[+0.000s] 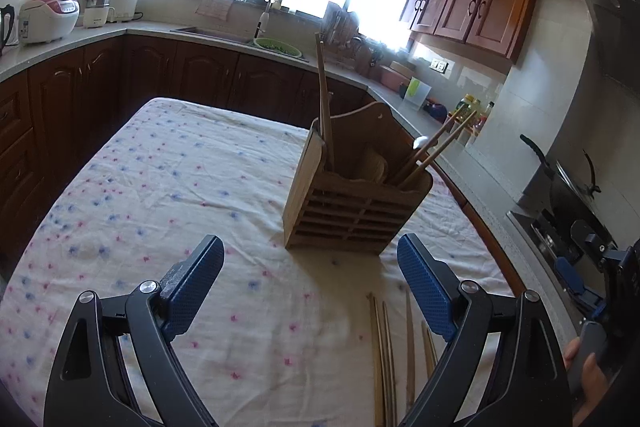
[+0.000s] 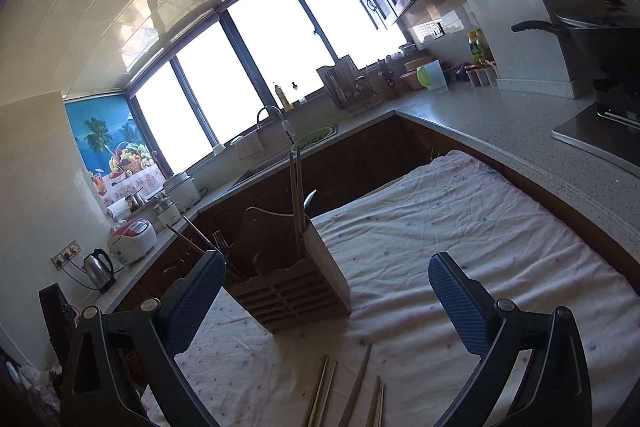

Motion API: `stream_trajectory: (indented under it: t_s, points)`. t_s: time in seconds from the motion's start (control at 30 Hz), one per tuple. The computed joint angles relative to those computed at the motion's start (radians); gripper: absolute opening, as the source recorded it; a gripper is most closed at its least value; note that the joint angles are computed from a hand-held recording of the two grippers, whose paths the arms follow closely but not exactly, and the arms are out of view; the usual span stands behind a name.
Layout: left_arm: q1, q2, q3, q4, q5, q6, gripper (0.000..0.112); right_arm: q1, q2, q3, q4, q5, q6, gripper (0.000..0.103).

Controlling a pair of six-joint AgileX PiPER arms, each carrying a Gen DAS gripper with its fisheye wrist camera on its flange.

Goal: Organize utensils
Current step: 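Move both grippers down to the chopsticks lying on the cloth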

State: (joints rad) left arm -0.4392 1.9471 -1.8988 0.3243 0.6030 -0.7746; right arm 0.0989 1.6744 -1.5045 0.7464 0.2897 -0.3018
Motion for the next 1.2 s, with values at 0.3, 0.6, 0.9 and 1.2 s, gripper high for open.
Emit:
stream_trajectory:
  t_s: [0.3, 0.6, 0.9, 1.2]
  points:
    - [-0.045, -0.043, 0.135, 0.028, -0.003, -0.038, 0.091, -0.032, -0.086, 0.189, 0.067, -0.013, -0.077, 0.102]
    - [-0.111, 0.053, 0.028, -0.004, 0.145, 0.076, 0.091, -0.057, -0.121, 0.293, 0.154, -0.011, -0.149, 0.102]
    - [-0.171, 0.283, -0.301, -0.033, 0.384, 0.220, 0.089, -0.093, -0.131, 0.312, 0.169, 0.000, -0.151, 0.102]
    - [-0.192, 0.377, -0.423, -0.016, 0.465, 0.290, 0.074, -0.095, -0.105, 0.292, 0.099, 0.023, -0.063, 0.102]
